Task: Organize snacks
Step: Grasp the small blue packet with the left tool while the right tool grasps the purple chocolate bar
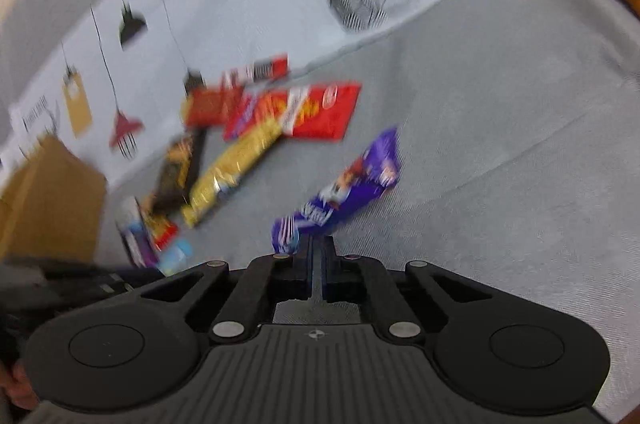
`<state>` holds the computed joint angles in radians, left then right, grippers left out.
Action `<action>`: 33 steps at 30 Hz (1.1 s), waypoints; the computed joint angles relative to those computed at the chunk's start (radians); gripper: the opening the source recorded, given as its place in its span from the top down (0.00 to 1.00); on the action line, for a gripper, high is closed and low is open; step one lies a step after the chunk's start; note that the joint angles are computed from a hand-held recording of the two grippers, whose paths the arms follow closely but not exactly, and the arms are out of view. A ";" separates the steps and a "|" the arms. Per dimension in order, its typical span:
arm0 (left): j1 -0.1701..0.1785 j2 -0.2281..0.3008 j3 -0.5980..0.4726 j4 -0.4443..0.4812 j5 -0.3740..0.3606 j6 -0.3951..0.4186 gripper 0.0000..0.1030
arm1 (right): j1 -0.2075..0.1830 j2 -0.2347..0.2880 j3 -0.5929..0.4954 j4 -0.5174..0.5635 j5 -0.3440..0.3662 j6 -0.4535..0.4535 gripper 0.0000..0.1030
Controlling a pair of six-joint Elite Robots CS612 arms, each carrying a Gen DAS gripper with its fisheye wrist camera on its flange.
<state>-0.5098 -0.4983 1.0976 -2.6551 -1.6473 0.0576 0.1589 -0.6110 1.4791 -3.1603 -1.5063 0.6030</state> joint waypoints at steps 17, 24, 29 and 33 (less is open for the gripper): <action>0.004 0.019 0.021 -0.094 0.105 0.016 0.45 | 0.042 0.083 -0.139 0.049 -0.249 0.066 0.77; 0.004 -0.015 0.057 -0.100 0.095 -0.030 0.95 | 0.033 0.059 -0.096 0.030 -0.237 0.091 0.85; 0.002 -0.061 0.117 -0.088 0.072 -0.021 0.95 | 0.037 0.022 -0.039 -0.062 -0.223 0.023 0.85; 0.004 -0.089 0.153 -0.100 0.047 -0.057 0.95 | 0.034 0.004 -0.010 -0.087 -0.200 0.000 0.85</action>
<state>-0.5057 -0.5870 1.2508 -2.7550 -1.6000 0.0005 0.1934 -0.6071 1.4696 -3.2475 -1.7058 0.6033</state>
